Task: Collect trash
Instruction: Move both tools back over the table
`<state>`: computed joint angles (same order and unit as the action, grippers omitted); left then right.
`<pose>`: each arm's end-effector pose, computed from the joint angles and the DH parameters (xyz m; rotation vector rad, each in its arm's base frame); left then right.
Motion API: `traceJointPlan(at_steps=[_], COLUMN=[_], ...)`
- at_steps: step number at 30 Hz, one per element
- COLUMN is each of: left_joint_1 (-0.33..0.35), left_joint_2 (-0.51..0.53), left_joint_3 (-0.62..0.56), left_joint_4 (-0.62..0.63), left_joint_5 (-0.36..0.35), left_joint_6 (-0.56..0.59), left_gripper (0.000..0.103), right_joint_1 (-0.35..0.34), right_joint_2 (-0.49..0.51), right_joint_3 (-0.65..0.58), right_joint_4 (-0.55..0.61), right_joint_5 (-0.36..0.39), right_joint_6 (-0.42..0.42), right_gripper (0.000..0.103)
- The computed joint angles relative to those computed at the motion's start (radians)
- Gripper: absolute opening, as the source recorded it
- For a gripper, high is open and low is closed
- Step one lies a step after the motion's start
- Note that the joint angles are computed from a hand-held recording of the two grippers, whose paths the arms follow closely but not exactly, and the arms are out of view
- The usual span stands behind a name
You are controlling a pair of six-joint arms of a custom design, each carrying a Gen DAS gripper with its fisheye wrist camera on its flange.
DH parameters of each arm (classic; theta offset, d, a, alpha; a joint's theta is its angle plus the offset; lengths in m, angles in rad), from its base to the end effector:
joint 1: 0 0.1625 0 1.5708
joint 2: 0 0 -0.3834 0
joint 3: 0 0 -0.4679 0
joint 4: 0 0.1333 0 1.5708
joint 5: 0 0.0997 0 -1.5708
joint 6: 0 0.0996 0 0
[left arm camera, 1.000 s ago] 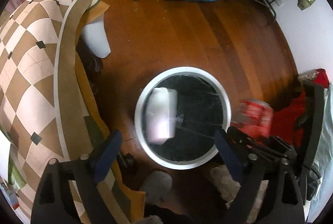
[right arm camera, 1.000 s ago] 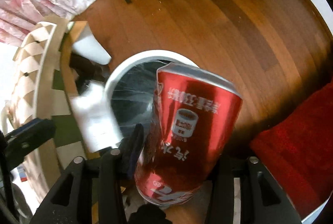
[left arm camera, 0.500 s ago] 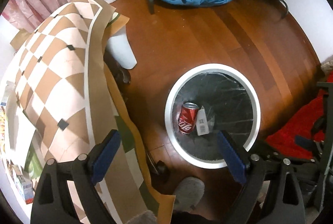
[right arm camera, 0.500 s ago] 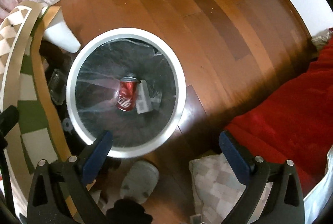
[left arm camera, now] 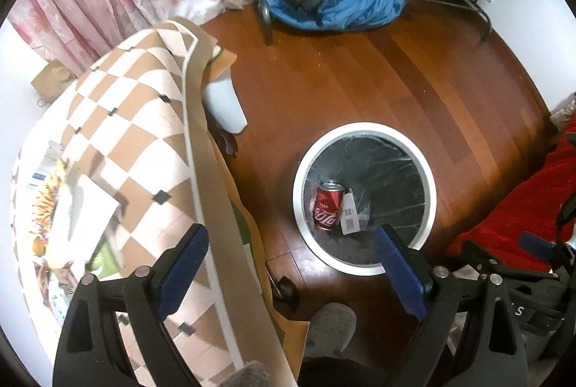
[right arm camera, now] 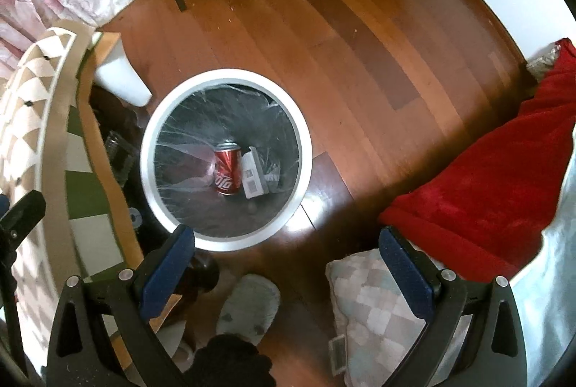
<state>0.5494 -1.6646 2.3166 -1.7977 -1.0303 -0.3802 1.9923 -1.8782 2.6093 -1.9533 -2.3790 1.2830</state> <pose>-0.2376 -0.3619 0.1414 0.9160 2.2913 -0.0337 0.1797 -0.2510 0.1168 -0.8092 -2.1790 0.4775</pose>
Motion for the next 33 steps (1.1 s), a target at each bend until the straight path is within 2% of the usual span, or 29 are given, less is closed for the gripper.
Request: traceJointPlan(at_steps=[7,12,16,19,23,26,29,32,33], left_joint_1=[-0.055,-0.076,-0.090,-0.083,-0.034,0.014,0.103,0.234,0.304], left_joint_2=[-0.115,-0.192,-0.258,-0.300,-0.346,-0.388,-0.417,-0.425,-0.416], left_joint_3=[-0.023,-0.048,-0.082,-0.109,-0.161,-0.180,-0.193,-0.203,-0.207], left_joint_4=[0.080,0.127,0.188,0.214,0.253,0.290,0.331,0.339,0.315], left_joint_5=[-0.018,-0.032,-0.011,0.014,0.068,0.131,0.225,0.298,0.319], left_joint_6=[-0.029,-0.037,-0.045,-0.039,-0.024,-0.011,0.010,0.051,0.083], left_gripper=[0.094,0.094,0.094,0.094,0.094,0.094,0.094,0.094,0.094], right_joint_1=[0.173,0.311,0.397,0.449,0.488,0.486,0.457,0.413,0.397], right_joint_2=[-0.017,0.043,0.115,0.188,0.297,0.402,0.526,0.666,0.710], right_joint_3=[-0.105,-0.220,-0.310,-0.373,-0.446,-0.492,-0.532,-0.577,-0.590], right_joint_4=[0.246,0.416,0.480,0.467,0.371,0.218,0.020,-0.189,-0.253], right_joint_5=[-0.003,-0.008,-0.018,-0.032,-0.050,-0.050,-0.019,0.043,0.063], right_joint_6=[0.212,0.392,0.490,0.515,0.468,0.358,0.214,0.079,0.041], right_gripper=[0.103,0.103,0.103,0.103,0.103,0.103,0.103,0.103,0.103])
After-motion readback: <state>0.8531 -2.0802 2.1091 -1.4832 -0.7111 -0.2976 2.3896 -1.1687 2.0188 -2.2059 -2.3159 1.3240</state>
